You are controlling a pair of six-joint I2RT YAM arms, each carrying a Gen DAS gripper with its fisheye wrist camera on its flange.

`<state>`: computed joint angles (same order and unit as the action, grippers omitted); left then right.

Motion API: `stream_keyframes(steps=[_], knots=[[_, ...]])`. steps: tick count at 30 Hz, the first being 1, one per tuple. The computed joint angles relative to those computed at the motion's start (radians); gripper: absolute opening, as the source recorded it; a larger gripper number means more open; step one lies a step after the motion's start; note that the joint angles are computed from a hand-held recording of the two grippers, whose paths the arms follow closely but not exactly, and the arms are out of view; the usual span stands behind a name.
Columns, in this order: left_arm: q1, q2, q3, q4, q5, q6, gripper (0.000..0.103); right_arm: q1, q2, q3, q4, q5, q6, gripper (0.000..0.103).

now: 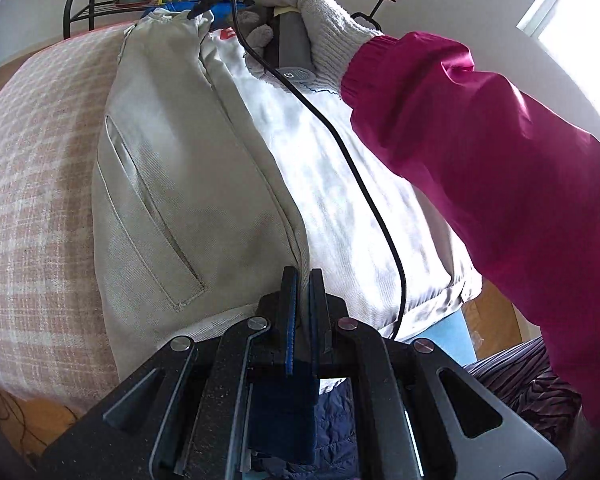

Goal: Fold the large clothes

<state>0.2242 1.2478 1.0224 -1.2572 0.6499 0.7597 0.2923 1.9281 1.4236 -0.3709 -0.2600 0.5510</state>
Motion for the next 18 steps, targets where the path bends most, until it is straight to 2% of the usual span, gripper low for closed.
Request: stream_keyframes(steps=[3,6,8,11,13,14,15,16,17,18], knots=[[0.029,0.018,0.026,-0.039,0.015,0.045,0.003,0.018,-0.027,0.012,-0.063,0.059,-0.090,0.007],[0.014,0.021,0.019,-0.051,0.019,0.056,0.003,-0.014,-0.103,-0.047,-0.061,0.105,-0.118,0.006],[-0.018,-0.003,-0.012,-0.017,0.000,0.038,0.003,-0.051,-0.119,-0.107,-0.026,0.119,-0.123,0.006],[-0.078,-0.003,-0.050,0.035,-0.040,-0.009,0.003,-0.071,-0.060,-0.121,-0.023,0.112,-0.114,0.002],[-0.094,-0.012,-0.068,0.056,-0.058,-0.017,0.003,-0.078,-0.071,-0.148,0.009,0.082,-0.117,0.006],[-0.095,-0.013,-0.070,0.056,-0.059,-0.015,0.003,-0.081,-0.079,-0.149,0.000,0.080,-0.118,0.010],[-0.095,-0.013,-0.073,0.056,-0.060,-0.016,0.003,-0.082,-0.097,-0.152,-0.011,0.092,-0.111,0.021],[-0.091,-0.014,-0.074,0.053,-0.059,-0.016,0.003,-0.085,-0.131,-0.173,-0.012,0.087,-0.106,0.023],[-0.083,-0.017,-0.073,0.045,-0.054,-0.003,0.005,-0.093,-0.173,-0.201,-0.010,0.072,-0.112,0.024],[-0.069,-0.017,-0.067,0.026,-0.043,0.019,0.014,-0.097,-0.222,-0.230,-0.015,0.068,-0.121,0.027]])
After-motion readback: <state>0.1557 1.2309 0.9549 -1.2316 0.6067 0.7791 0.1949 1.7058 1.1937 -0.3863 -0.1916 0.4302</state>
